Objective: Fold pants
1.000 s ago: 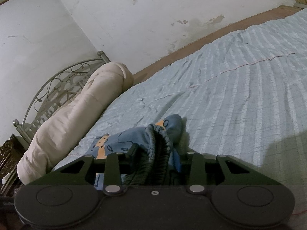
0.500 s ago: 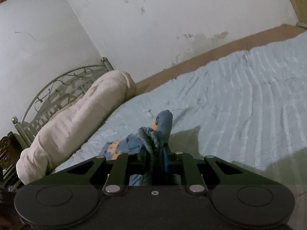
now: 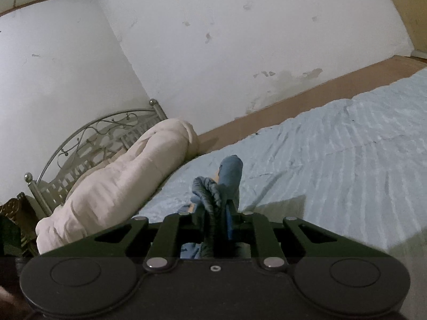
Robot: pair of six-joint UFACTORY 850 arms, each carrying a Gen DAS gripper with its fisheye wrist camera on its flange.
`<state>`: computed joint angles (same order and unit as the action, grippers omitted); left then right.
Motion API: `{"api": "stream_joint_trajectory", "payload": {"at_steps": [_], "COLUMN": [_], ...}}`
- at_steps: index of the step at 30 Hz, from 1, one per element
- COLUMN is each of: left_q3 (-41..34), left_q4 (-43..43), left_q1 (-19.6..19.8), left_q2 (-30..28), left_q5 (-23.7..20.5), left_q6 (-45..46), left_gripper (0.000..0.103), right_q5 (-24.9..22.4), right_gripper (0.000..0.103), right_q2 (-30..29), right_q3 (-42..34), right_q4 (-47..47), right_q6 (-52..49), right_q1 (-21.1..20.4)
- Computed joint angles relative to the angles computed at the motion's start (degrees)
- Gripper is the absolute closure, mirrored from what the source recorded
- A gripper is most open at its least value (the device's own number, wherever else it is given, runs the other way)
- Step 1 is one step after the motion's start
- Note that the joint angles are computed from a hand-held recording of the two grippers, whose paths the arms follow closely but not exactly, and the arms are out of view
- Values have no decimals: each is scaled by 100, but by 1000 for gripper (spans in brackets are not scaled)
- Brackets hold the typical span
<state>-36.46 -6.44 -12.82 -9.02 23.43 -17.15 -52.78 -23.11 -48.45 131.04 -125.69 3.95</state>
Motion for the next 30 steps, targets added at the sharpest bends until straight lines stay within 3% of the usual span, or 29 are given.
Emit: {"api": "stream_joint_trajectory", "payload": {"at_steps": [6, 11, 16, 23, 30], "left_q3": [-84, -169, -433, -1113, -1786], "left_q4": [398, 236, 298, -125, 277], "left_q1": [84, 105, 221, 503, 875], "left_q2": [-18, 15, -156, -625, -1181], "left_q5": [-64, 75, 240, 558, 481], "left_q6": [-125, 134, 315, 1102, 932], "left_gripper": [91, 91, 91, 91, 91], "right_q5": [174, 191, -2, 241, 755], "right_gripper": [88, 88, 88, 89, 89], "right_q2": [217, 258, 207, -419, -1164], "right_q3": [265, 200, 99, -979, -2169], "right_q4": [286, 394, 528, 685, 1046], "right_q6": [-208, -448, -604, -709, -569], "right_q1": [120, 244, 310, 613, 922]}}
